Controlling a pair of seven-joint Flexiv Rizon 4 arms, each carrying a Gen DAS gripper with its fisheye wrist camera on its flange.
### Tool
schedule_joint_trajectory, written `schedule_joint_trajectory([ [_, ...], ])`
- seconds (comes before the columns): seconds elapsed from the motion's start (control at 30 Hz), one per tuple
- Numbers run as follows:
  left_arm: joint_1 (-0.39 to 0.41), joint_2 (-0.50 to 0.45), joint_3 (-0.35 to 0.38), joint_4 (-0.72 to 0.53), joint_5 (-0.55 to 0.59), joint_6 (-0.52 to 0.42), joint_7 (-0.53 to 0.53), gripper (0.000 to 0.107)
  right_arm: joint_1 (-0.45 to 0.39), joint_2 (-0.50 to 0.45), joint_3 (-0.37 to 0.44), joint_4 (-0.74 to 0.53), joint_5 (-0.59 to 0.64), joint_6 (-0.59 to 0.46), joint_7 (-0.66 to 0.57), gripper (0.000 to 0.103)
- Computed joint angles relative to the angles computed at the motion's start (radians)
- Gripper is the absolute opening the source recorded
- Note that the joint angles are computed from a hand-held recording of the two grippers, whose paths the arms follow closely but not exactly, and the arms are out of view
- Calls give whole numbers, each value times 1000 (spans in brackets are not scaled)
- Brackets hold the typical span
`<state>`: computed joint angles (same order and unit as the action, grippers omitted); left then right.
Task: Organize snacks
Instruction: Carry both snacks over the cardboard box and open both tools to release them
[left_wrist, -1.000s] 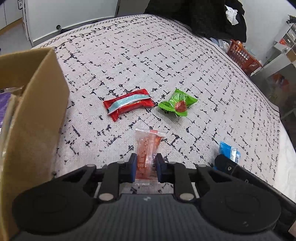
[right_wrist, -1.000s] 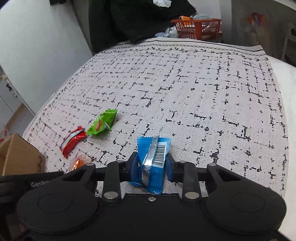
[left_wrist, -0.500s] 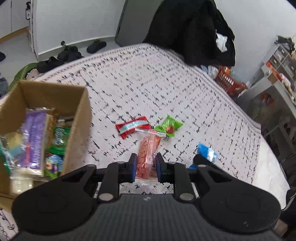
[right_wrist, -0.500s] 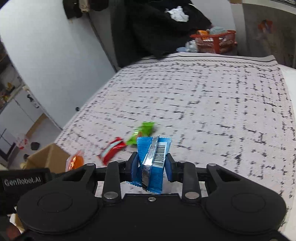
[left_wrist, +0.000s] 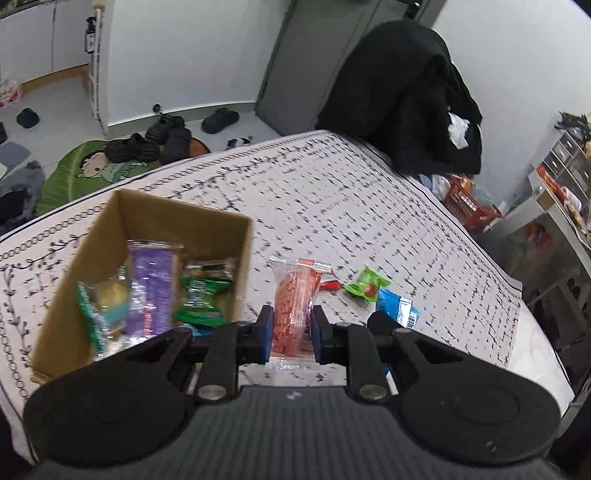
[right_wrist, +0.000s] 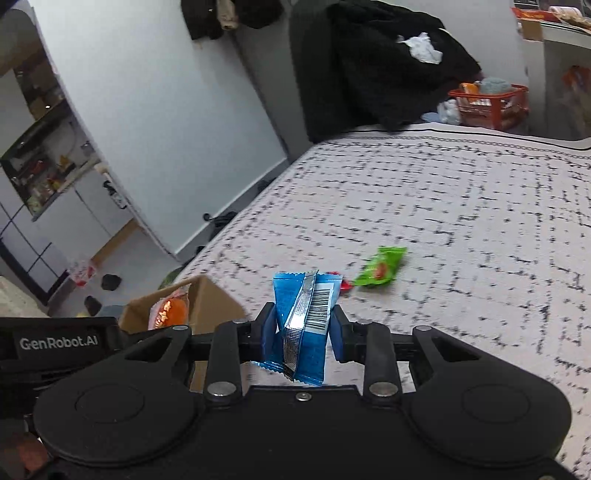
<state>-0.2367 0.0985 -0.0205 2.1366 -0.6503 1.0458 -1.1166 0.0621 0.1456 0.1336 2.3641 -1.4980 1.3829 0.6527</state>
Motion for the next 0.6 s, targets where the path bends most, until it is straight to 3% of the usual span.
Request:
schedule_joint_trajectory([
  [0.37, 68, -3, 40, -25, -5, -42, 10, 20, 61, -54, 20, -77, -6, -35, 13, 30],
  [0.6, 113, -12, 52, -42, 21, -70, -23, 20, 79, -91, 6, -119, -71, -3, 56, 30],
])
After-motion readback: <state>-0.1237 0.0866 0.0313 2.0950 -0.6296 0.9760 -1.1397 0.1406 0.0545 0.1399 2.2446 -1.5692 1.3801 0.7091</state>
